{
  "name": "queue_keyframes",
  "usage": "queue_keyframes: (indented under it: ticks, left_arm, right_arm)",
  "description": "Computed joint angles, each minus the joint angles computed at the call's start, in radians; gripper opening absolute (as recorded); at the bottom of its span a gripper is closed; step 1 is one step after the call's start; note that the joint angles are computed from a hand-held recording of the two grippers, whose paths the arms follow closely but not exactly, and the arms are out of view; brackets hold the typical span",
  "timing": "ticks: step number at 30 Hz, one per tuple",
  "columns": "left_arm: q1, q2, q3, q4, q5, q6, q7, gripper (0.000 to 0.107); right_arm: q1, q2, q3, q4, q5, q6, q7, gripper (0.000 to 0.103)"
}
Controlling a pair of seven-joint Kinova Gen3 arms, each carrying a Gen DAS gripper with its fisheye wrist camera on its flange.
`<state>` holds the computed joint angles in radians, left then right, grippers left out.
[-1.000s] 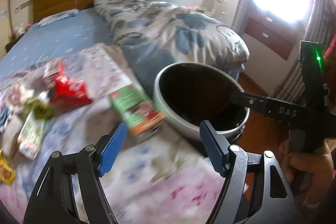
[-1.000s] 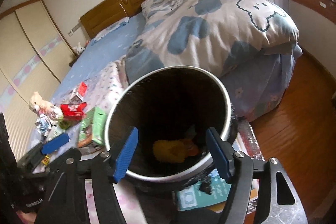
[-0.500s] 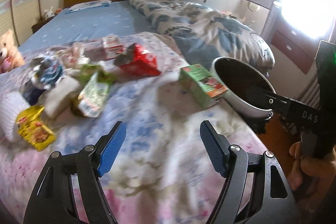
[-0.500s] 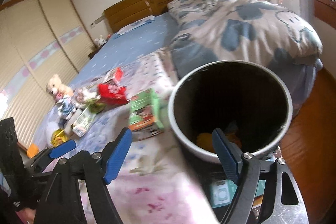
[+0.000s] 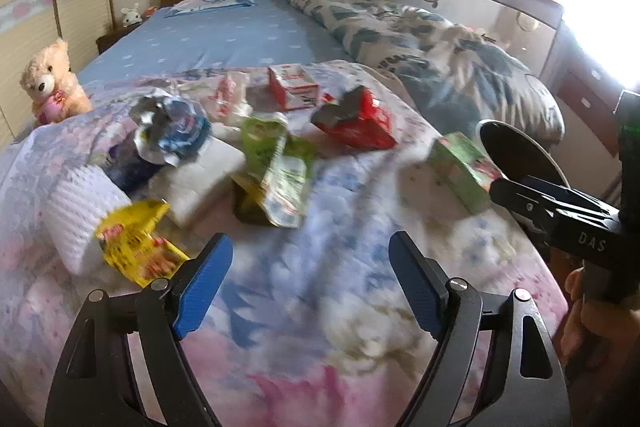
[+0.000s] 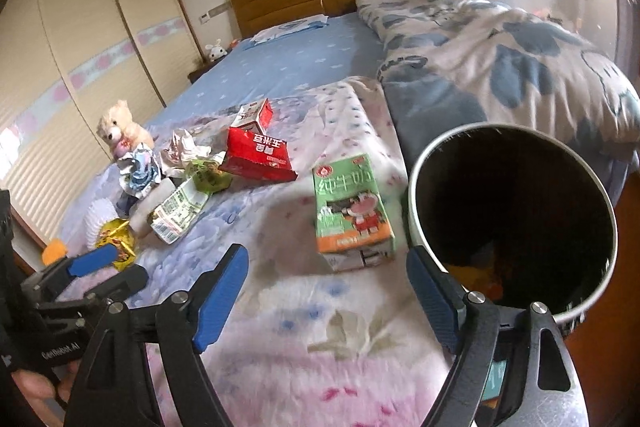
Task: Collect trash
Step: 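Grasp the green drink pouch with the left tool while the right tool grasps the green milk carton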
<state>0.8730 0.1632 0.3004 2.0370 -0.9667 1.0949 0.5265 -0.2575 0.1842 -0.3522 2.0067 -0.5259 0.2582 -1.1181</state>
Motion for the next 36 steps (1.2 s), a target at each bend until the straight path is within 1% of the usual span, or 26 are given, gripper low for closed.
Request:
queue_keyframes:
  ticks: [3,5,8,11,13,14,15,16,17,18,19,20,21,22,24,27,31,33,36]
  left_arm:
    - [-0.030,-0.014,-0.018,0.005,0.016,-0.013,-0.050,0.085]
    - [-0.068,-0.016,-0.024,0.000,0.028,-0.033,-0.107,0.086]
    - [-0.108,0.000,-0.042,-0.021,0.052,-0.049,-0.182,0.086]
    - [-0.145,0.008,-0.064,-0.024,0.070,-0.086,-0.234,0.086]
    - [-0.171,0.018,-0.078,-0.032,0.086,-0.115,-0.279,0.084]
    - [-0.183,0.018,-0.085,-0.029,0.092,-0.138,-0.299,0.075]
    - [-0.205,0.019,-0.083,-0.029,0.108,-0.162,-0.331,0.069]
    - [-0.208,0.025,-0.094,-0.034,0.127,-0.174,-0.359,0.061]
    - [-0.194,0.033,-0.115,-0.041,0.138,-0.169,-0.375,0.060]
    - [-0.198,0.037,-0.123,-0.041,0.151,-0.181,-0.400,0.050]
    - [-0.220,0.034,-0.113,-0.033,0.166,-0.209,-0.412,0.036]
    - [-0.224,0.031,-0.112,-0.026,0.167,-0.222,-0.407,0.035]
    - [-0.209,0.028,-0.116,-0.018,0.151,-0.220,-0.387,0.034]
    - [-0.197,0.029,-0.114,-0.019,0.141,-0.207,-0.376,0.032]
    - [-0.167,0.026,-0.109,-0.015,0.113,-0.182,-0.337,0.030]
    - [-0.123,0.010,-0.090,-0.003,0.071,-0.143,-0.257,0.029]
    - [-0.088,-0.015,-0.052,0.009,0.043,-0.104,-0.173,0.029]
    - [-0.074,-0.022,-0.034,0.009,0.033,-0.094,-0.141,0.029]
    - [-0.051,-0.031,-0.009,0.009,0.023,-0.080,-0.101,0.029]
  right_arm:
    - [-0.075,0.028,0.057,-0.035,0.091,0.001,-0.072,0.083]
    - [-0.089,0.046,0.063,-0.055,0.133,0.002,-0.095,0.083]
    - [-0.156,0.080,0.119,-0.097,0.235,0.018,-0.175,0.083]
    - [-0.183,0.119,0.144,-0.147,0.307,0.063,-0.236,0.083]
    - [-0.166,0.139,0.124,-0.169,0.320,0.084,-0.239,0.082]
    - [-0.170,0.147,0.125,-0.178,0.332,0.091,-0.246,0.082]
    - [-0.172,0.154,0.125,-0.185,0.343,0.097,-0.251,0.081]
    - [-0.170,0.163,0.120,-0.193,0.348,0.107,-0.252,0.076]
    - [-0.174,0.172,0.121,-0.202,0.354,0.119,-0.259,0.072]
    - [-0.181,0.181,0.126,-0.209,0.362,0.130,-0.270,0.063]
    - [-0.197,0.185,0.139,-0.208,0.376,0.130,-0.291,0.059]
    - [-0.231,0.177,0.166,-0.196,0.405,0.113,-0.324,0.056]
    - [-0.246,0.171,0.179,-0.184,0.425,0.098,-0.346,0.049]
    - [-0.243,0.169,0.174,-0.183,0.429,0.100,-0.355,0.049]
    - [-0.201,0.164,0.132,-0.177,0.405,0.103,-0.340,0.048]
    - [-0.163,0.142,0.094,-0.154,0.374,0.088,-0.318,0.048]
    - [-0.061,0.109,-0.001,-0.118,0.257,0.077,-0.223,0.048]
    - [-0.017,0.087,-0.035,-0.095,0.190,0.074,-0.172,0.048]
    - [0.033,0.061,-0.066,-0.066,0.091,0.076,-0.088,0.048]
